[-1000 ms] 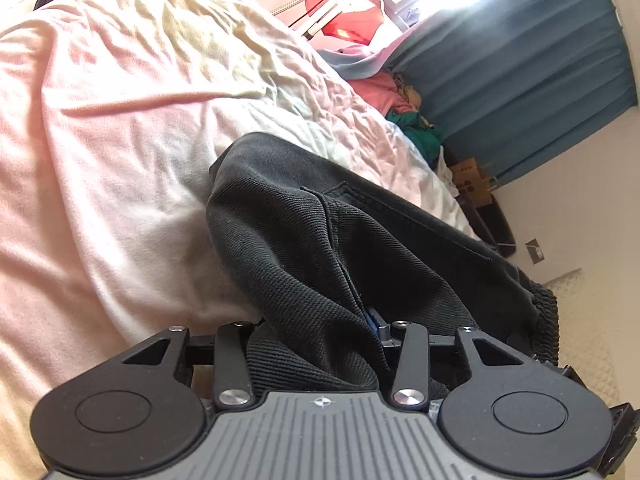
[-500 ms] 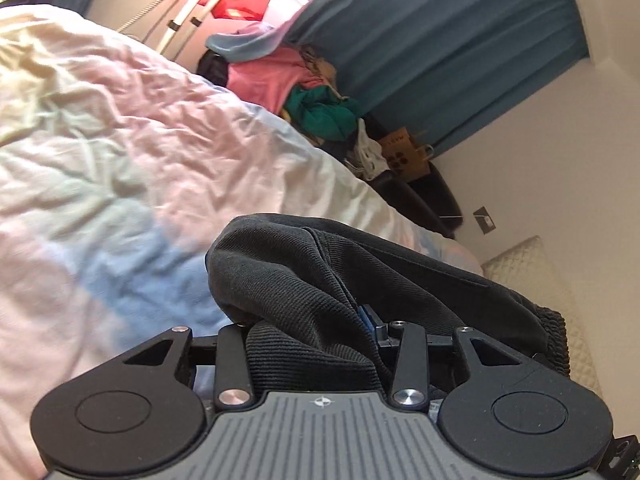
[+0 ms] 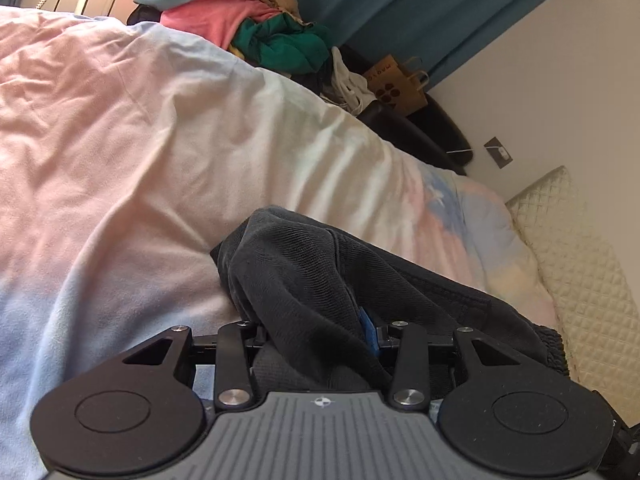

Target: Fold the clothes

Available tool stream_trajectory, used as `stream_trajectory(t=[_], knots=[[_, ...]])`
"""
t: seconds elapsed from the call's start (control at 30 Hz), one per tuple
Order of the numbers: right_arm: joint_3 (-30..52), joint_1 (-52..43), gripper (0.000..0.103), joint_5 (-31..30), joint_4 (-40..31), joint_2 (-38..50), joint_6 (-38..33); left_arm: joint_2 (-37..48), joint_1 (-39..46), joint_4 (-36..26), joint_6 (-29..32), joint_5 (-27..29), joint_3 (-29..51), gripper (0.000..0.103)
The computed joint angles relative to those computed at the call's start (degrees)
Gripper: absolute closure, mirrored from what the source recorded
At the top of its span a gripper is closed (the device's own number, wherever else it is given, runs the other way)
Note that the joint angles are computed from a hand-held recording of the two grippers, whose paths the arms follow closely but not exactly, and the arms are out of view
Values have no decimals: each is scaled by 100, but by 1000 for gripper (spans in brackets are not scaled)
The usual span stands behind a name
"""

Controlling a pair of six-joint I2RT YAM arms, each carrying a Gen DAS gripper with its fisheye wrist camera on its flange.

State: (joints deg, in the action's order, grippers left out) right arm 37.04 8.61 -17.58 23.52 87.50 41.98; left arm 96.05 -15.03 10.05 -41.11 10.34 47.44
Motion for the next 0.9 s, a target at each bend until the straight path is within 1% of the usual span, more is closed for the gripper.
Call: stream_trajectory(t=[0.03,0.1,0.17,0.2,0.23,0.3,0.33,0.37,0.4,0.43,0.47,0.5,0.57,0.63,0.67,0.77,0.8,0.87,0.9], knots=[[-138,-20,48,10,148,56,7,-5,8,-21,122,62,-61,61],[-369,-57,47,-45,137,62,-36,-34,-12,-103,390,105,-218,60],[-611,-114,47,-102,84,109,-10,-124,-62,144,498,140,-623,58],[-821,-127,46,-105,252,160,61,-176,-96,328,525,134,-847,56],[-1028,-139,46,-109,439,234,133,-228,-149,496,554,72,-1039,51],[-1347,-205,46,-208,853,419,315,-495,-324,537,677,-189,-1320,46],[-1502,-247,45,-277,1045,485,414,-675,-417,438,724,-329,-1406,45],[-1654,-292,45,-348,1247,564,512,-935,-535,99,734,-522,-1390,45],[-1705,-373,45,-455,1139,405,634,-1223,-682,-391,729,-783,-1284,46],[-1673,-430,43,-537,775,131,645,-1520,-824,-836,781,-1033,-1167,47],[-1585,-424,42,-499,204,-252,525,-1859,-976,-1267,886,-1282,-1053,46],[-1481,-349,41,-256,-517,-768,341,-2185,-1108,-1664,957,-1480,-941,44],[-1238,-199,41,252,-1793,-1671,8,-2809,-1350,-2380,993,-1781,-722,37],[-1069,-193,41,433,-2719,-2551,-262,-3327,-1688,-3072,927,-2188,-438,36],[-974,-206,41,437,-3123,-2977,-403,-3549,-1905,-3408,877,-2435,-280,33],[-541,-59,41,695,-4407,-4180,-778,-4055,-2788,-4404,627,-3365,251,23],[-364,1,41,744,-4783,-4481,-911,-4163,-3129,-4725,504,-3673,449,21],[25,183,41,872,-5476,-4988,-1121,-4214,-3806,-5378,139,-4228,886,12],[183,334,41,987,-5789,-5242,-1183,-4186,-4210,-5762,-118,-4543,1152,10]])
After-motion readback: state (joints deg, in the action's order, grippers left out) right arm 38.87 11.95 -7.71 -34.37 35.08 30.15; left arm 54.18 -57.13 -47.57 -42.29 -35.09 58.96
